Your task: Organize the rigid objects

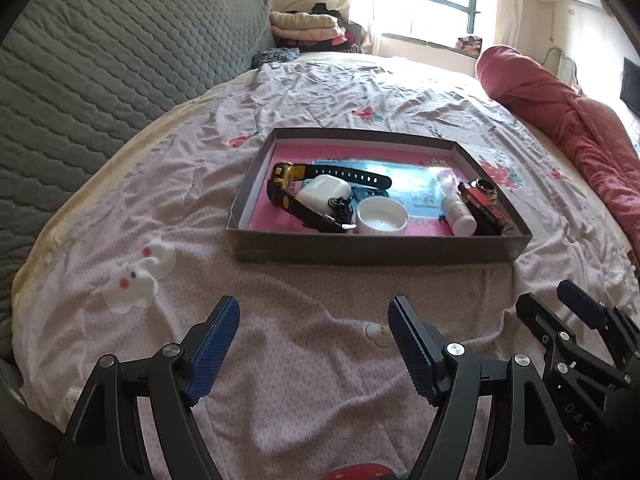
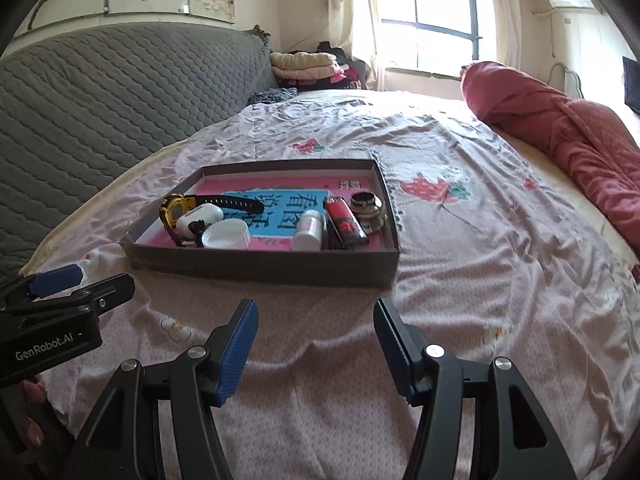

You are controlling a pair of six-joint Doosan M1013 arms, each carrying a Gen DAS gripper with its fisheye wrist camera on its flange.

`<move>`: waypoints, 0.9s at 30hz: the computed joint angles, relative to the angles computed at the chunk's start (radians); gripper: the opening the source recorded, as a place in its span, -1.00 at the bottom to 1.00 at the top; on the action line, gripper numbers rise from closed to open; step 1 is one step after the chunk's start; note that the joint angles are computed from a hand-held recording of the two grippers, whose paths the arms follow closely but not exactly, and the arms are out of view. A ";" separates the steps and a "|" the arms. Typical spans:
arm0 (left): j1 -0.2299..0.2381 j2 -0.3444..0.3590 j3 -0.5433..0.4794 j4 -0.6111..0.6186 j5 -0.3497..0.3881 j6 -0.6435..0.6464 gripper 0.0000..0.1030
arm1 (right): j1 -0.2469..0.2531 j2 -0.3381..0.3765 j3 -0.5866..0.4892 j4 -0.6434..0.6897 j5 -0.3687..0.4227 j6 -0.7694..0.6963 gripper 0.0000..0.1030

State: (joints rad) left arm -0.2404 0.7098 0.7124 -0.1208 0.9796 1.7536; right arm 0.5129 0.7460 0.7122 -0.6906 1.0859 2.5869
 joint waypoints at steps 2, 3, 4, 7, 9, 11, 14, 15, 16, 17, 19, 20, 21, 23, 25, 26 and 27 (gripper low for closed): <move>-0.001 -0.003 0.007 0.003 0.000 0.008 0.51 | 0.001 -0.002 0.004 0.003 0.006 0.000 0.15; -0.002 -0.006 0.013 0.011 -0.002 0.006 0.51 | 0.001 -0.003 0.007 0.001 0.007 0.001 0.15; -0.003 -0.009 0.018 0.015 -0.003 0.006 0.51 | 0.002 -0.003 0.007 -0.001 0.013 0.001 0.15; -0.003 -0.012 0.025 0.016 -0.003 0.009 0.51 | 0.003 -0.005 0.013 0.001 0.008 0.002 0.15; -0.003 -0.013 0.028 0.020 -0.008 0.011 0.51 | 0.004 -0.003 0.009 0.000 0.014 -0.006 0.15; -0.004 -0.013 0.028 0.021 -0.007 0.008 0.51 | 0.007 0.001 0.006 -0.009 0.019 -0.015 0.15; -0.005 -0.009 0.022 0.027 0.004 0.001 0.51 | 0.008 0.003 0.003 -0.007 0.024 -0.026 0.15; -0.004 -0.007 0.019 0.024 0.010 -0.001 0.51 | 0.008 0.003 0.004 -0.005 0.024 -0.026 0.15; -0.005 -0.006 0.019 0.024 0.013 -0.002 0.51 | 0.007 0.003 0.005 -0.003 0.025 -0.022 0.15; -0.006 -0.005 0.019 0.026 0.012 0.001 0.51 | 0.007 0.003 0.005 -0.002 0.026 -0.021 0.15; -0.009 -0.008 0.025 0.035 0.004 0.005 0.51 | 0.007 0.005 0.004 -0.002 0.032 -0.026 0.15; -0.009 -0.006 0.023 0.034 0.005 0.006 0.51 | 0.007 0.004 0.005 -0.004 0.032 -0.026 0.15; -0.010 -0.008 0.027 0.037 0.000 0.004 0.51 | 0.007 0.003 0.008 -0.003 0.029 -0.026 0.15; -0.010 -0.008 0.028 0.034 0.001 0.006 0.51 | 0.007 0.004 0.006 -0.007 0.032 -0.026 0.15; -0.011 -0.012 0.035 0.038 -0.003 0.005 0.51 | 0.004 0.000 0.015 -0.002 0.022 -0.014 0.15; -0.011 -0.011 0.033 0.033 0.000 0.011 0.51 | 0.003 -0.002 0.017 -0.001 0.022 -0.011 0.15; -0.011 -0.011 0.033 0.027 0.003 0.017 0.51 | 0.003 -0.002 0.018 0.001 0.023 -0.008 0.15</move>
State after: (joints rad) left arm -0.2514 0.6988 0.7452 -0.0935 0.9829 1.7704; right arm 0.5157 0.7435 0.7304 -0.6895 1.1085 2.5790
